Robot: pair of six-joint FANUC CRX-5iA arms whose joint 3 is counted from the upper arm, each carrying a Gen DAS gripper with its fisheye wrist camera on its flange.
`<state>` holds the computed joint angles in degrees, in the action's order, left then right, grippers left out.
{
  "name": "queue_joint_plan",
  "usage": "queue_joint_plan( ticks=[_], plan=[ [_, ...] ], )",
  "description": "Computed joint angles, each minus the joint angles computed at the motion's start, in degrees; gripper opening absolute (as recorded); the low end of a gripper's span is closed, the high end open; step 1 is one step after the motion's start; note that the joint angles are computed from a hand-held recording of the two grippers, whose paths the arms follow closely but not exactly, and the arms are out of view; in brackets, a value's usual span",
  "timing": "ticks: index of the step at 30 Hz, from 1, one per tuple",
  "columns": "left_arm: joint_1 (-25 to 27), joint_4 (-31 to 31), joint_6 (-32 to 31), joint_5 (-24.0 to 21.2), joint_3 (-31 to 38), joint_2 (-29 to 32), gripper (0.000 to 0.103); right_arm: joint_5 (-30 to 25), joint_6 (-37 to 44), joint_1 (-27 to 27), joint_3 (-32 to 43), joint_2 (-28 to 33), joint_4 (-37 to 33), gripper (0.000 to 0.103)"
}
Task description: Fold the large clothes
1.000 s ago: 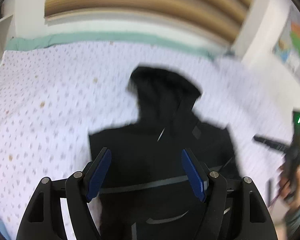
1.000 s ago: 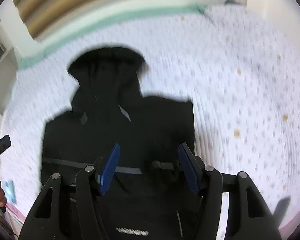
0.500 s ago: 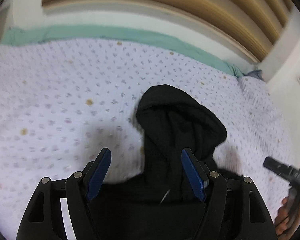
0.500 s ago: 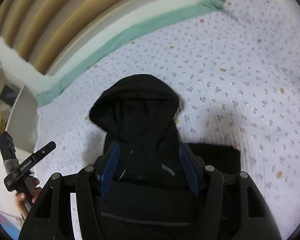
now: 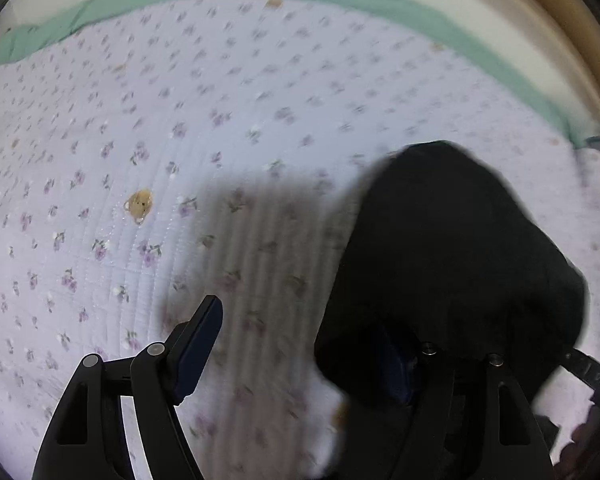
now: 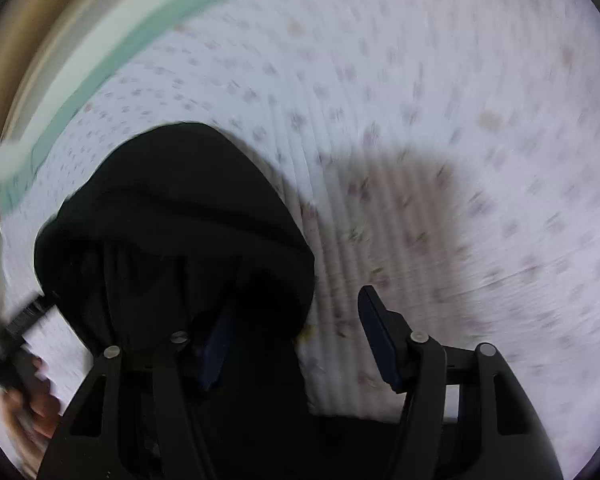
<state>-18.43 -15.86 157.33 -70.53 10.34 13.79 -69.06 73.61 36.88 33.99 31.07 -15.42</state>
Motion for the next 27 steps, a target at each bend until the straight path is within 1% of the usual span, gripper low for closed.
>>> queue_joint_plan(
  ticks=[1,2,3,4,5,6,7,8,9,10,11,12,13,14,15,16,17,18,19,20,22,23,26,27],
  plan=[
    [1.0,1.2,-0.7,3.4,-2.3,-1.6,0.044,-1.2,0.4,-0.6,2.0,1.2,-2.3,0.018],
    [1.9,2.6,-1.5,6.6,-4.4,-3.2,0.027,-0.7,0.2,-0.6,2.2,1.1,-1.5,0.013],
    [2.3,3.3,-1.9,9.9,-6.6,-5.7,0.024,1.9,0.2,-0.4,0.3,-0.7,-0.2,0.012],
    [1.7,2.0,-1.2,12.4,-8.0,-8.5,0.023,5.2,1.7,-1.3,-2.0,-3.3,-1.8,0.009],
    [1.4,1.5,-1.0,15.0,-9.6,-10.7,0.023,7.2,3.5,-2.1,-3.5,-5.1,-3.9,0.009],
    [1.4,1.7,-0.8,19.8,-12.8,-14.1,0.024,9.6,5.5,-2.8,-5.7,-7.5,-5.7,0.009],
    [1.7,2.5,-0.7,24.9,-16.2,-17.1,0.025,12.6,8.2,-2.7,-8.8,-10.3,-6.0,0.009],
    [2.5,4.2,-1.9,29.0,-19.3,-19.1,0.026,14.2,9.6,-2.4,-10.6,-11.6,-5.5,0.009],
    [3.9,8.3,-5.4,34.6,-23.7,-21.0,0.026,16.5,10.7,-1.4,-13.2,-12.9,-3.3,0.009],
    [4.7,11.2,-7.7,37.2,-26.3,-21.2,0.026,17.9,10.7,-0.1,-15.5,-13.2,0.4,0.009],
    [6.3,16.2,-11.4,37.6,-28.9,-20.1,0.026,17.4,10.6,0.1,-15.6,-12.6,1.0,0.009],
    [7.2,18.8,-13.3,35.0,-29.1,-18.0,0.027,15.5,10.9,-0.3,-15.0,-10.8,0.3,0.009],
    [8.4,22.0,-16.5,32.3,-29.5,-15.2,0.029,14.2,10.4,-0.5,-14.5,-9.1,0.7,0.009],
    [9.3,26.4,-19.7,32.6,-31.8,-13.2,0.029,12.4,10.3,-0.7,-13.5,-7.2,0.9,0.017],
    [9.3,27.8,-19.9,35.5,-33.9,-13.3,0.029,9.8,10.2,-1.0,-12.2,-5.2,0.8,0.021],
    [9.1,27.5,-20.3,37.0,-34.7,-14.3,0.03,8.3,10.8,-1.8,-11.5,-4.2,-1.1,0.023],
    [8.9,26.4,-20.0,36.3,-34.0,-14.5,0.033,8.0,11.3,-2.3,-11.3,-4.2,-2.3,0.024],
    [8.3,24.1,-19.2,34.2,-32.4,-14.7,0.036,7.5,11.8,-2.7,-11.3,-4.6,-3.0,0.026],
    [7.3,20.6,-17.5,31.2,-30.2,-14.8,0.046,7.0,11.6,-2.5,-11.5,-5.4,-2.0,0.036],
    [5.7,16.1,-15.8,27.5,-27.4,-14.9,0.051,7.2,11.3,-2.0,-12.2,-6.3,0.0,0.046],
    [2.7,9.7,-14.1,21.8,-24.1,-16.1,0.053,7.8,13.0,-1.1,-14.3,-9.2,2.8,0.05],
    [2.7,8.9,-14.6,20.3,-24.0,-17.5,0.053,7.5,14.2,-0.8,-15.2,-10.7,3.4,0.051],
    [0.9,4.3,-10.8,17.8,-22.8,-21.7,0.053,8.2,18.5,0.1,-18.3,-15.5,4.9,0.052],
    [0.6,3.0,-9.4,18.1,-22.4,-22.6,0.053,8.9,19.2,0.6,-18.8,-16.7,5.7,0.052]
  ],
)
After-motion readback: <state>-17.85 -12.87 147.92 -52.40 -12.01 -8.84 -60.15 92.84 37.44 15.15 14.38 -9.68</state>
